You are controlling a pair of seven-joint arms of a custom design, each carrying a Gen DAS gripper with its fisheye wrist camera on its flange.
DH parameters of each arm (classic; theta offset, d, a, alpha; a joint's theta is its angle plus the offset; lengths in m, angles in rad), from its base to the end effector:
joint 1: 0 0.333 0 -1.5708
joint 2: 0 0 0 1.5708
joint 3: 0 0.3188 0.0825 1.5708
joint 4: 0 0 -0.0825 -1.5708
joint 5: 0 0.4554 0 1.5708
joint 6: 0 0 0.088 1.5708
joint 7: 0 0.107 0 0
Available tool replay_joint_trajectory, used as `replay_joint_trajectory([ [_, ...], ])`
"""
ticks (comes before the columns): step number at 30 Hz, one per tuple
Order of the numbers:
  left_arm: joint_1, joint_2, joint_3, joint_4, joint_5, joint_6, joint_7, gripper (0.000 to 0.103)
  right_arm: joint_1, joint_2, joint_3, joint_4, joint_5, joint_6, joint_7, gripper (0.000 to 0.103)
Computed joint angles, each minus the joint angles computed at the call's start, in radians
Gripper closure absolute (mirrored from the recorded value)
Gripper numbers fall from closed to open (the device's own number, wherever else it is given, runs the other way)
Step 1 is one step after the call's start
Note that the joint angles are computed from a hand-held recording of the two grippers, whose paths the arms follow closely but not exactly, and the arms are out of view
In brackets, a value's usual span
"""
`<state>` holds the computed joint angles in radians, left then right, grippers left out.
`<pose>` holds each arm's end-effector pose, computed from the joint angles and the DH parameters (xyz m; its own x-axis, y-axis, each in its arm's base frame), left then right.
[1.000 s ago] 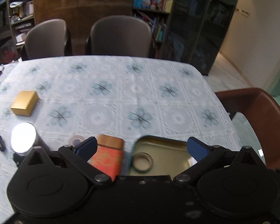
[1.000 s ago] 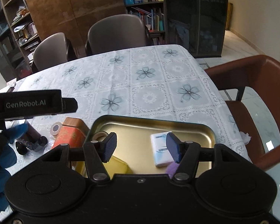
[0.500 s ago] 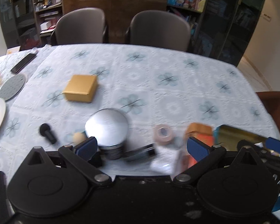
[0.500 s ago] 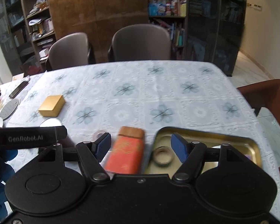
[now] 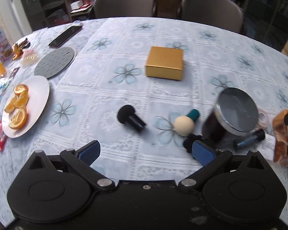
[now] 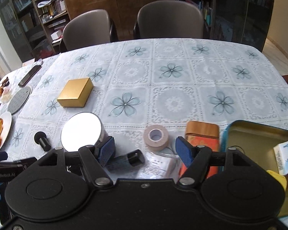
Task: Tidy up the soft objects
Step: 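Move both grippers toward the black brush and dark bottle, then grasp the black round makeup brush with the left gripper while the right gripper grasps the dark glass bottle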
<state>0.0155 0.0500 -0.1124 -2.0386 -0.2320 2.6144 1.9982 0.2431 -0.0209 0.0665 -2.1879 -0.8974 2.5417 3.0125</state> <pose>0.6618 -0.0585 0.4448 -0.3426 -0.9394 -0.0126 -0.7986 0.2982 -0.5228 0.5852 0.1973 0.3948 -0.4410 -0.8972 -0.0237 -0.6702 0.3468 -0.6562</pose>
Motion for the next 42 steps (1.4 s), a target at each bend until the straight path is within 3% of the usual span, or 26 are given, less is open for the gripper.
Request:
replay_joint_trajectory([
  [13,0.041,0.211,-0.004,0.249,0.042,-0.197,-0.075,0.001,0.079,0.182,-0.028,0.158,0.158,-0.087,-0.283,0.037],
  [24,0.03,0.343,-0.014,0.402,0.093,-0.273,-0.139,0.001,0.126,0.279,-0.066,0.242,0.163,-0.178,-0.387,0.037],
  [35,0.031,0.457,-0.025,0.532,0.102,-0.333,-0.219,0.002,0.119,0.295,-0.085,0.238,0.192,-0.138,-0.44,0.04],
  [39,0.037,0.511,-0.035,0.614,0.084,-0.401,-0.229,0.004,0.116,0.3,-0.087,0.237,0.185,-0.123,-0.5,0.039],
  [42,0.029,0.536,-0.035,0.656,0.098,-0.404,-0.223,0.005,0.113,0.305,-0.089,0.236,0.182,-0.105,-0.557,0.039],
])
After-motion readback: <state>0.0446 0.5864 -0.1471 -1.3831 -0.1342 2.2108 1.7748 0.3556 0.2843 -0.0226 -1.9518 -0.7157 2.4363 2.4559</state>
